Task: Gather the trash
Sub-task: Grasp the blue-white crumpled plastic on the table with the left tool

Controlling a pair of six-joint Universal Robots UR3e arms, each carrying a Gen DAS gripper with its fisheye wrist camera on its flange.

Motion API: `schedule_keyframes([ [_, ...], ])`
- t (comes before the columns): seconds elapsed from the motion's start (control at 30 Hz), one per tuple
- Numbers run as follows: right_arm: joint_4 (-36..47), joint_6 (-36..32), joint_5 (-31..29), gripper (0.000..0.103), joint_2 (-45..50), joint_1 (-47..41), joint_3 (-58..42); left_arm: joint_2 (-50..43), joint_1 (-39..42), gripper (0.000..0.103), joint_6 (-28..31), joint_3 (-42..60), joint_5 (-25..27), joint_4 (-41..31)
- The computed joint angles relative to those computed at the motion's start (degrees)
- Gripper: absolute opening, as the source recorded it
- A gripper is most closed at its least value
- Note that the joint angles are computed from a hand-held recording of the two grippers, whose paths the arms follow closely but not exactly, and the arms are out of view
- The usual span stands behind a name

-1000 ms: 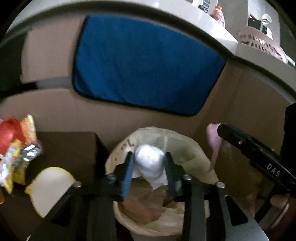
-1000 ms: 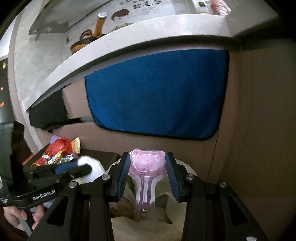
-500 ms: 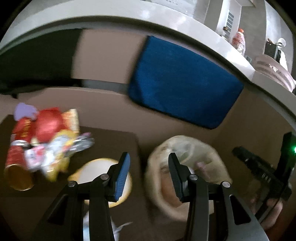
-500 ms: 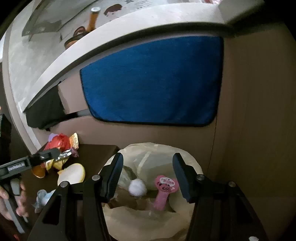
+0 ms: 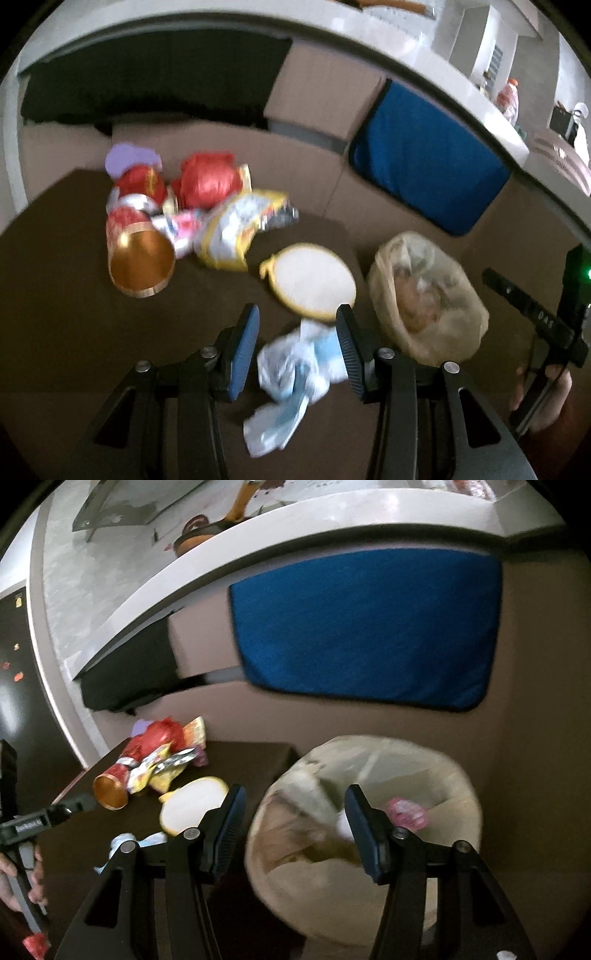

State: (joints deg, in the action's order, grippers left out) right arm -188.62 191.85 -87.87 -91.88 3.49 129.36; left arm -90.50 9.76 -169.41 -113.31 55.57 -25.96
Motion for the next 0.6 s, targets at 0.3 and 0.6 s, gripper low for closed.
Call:
schedule_keyframes([
  [0.3, 2.0, 1.8, -10.0, 0.053, 4.2, 10.0, -4.2, -7.0, -5.2, 0.044, -4.9, 0.2, 5.5, 2.8],
  [0.6, 5.5, 2.0, -10.9, 0.053, 9.6, 12.9, -11.0, -5.4, -0.1, 0.029, -1.2, -1.6, -1.2, -2.9],
])
